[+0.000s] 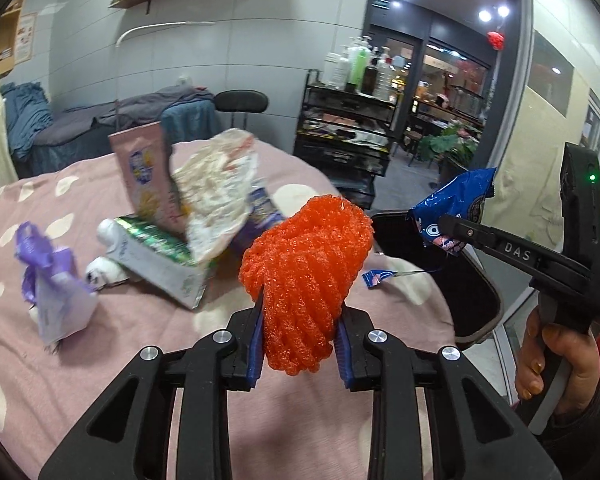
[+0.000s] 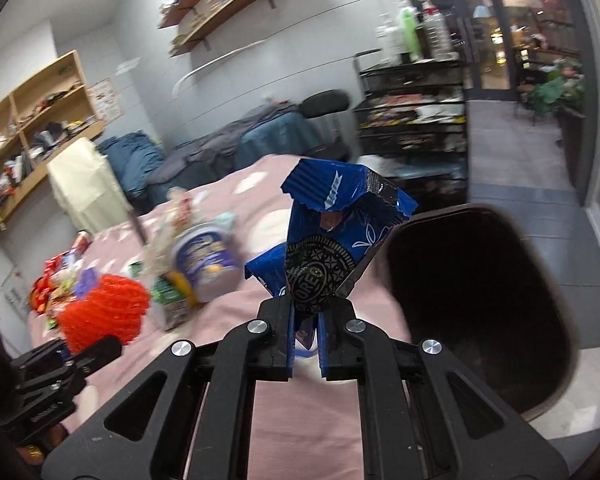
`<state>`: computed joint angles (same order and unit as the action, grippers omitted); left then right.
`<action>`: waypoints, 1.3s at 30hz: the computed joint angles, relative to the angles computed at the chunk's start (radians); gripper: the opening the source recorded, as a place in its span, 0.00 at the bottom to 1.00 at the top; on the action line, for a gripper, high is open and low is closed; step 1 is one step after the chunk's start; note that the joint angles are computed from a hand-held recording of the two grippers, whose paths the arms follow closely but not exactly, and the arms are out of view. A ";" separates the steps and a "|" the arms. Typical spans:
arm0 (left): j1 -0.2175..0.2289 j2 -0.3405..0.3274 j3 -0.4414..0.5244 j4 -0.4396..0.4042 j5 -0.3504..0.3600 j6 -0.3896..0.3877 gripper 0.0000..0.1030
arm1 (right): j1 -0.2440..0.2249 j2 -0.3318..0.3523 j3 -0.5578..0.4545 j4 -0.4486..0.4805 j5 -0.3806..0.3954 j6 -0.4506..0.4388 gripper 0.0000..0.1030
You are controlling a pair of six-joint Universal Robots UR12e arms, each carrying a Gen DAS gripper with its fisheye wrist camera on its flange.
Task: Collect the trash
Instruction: 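Carry the Oreo wrapper to the black bin and open the right gripper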
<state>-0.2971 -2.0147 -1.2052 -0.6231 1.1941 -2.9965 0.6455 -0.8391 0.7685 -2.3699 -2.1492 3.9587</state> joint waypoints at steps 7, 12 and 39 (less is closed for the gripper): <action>-0.036 -0.058 0.109 -0.105 -0.058 0.067 0.28 | -0.010 -0.074 0.103 0.175 -0.187 0.106 0.09; -0.062 -0.107 0.199 -0.199 -0.074 0.107 0.28 | -0.048 -0.116 0.178 0.213 -0.133 0.177 0.09; -0.142 -0.215 0.393 -0.430 -0.027 0.215 0.28 | -0.039 -0.193 0.334 0.237 -0.181 0.509 0.85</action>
<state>-0.4396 -2.2296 -0.8123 -1.0529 1.1673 -2.7811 0.6067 -1.0320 1.1021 -2.1328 -2.3297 4.4674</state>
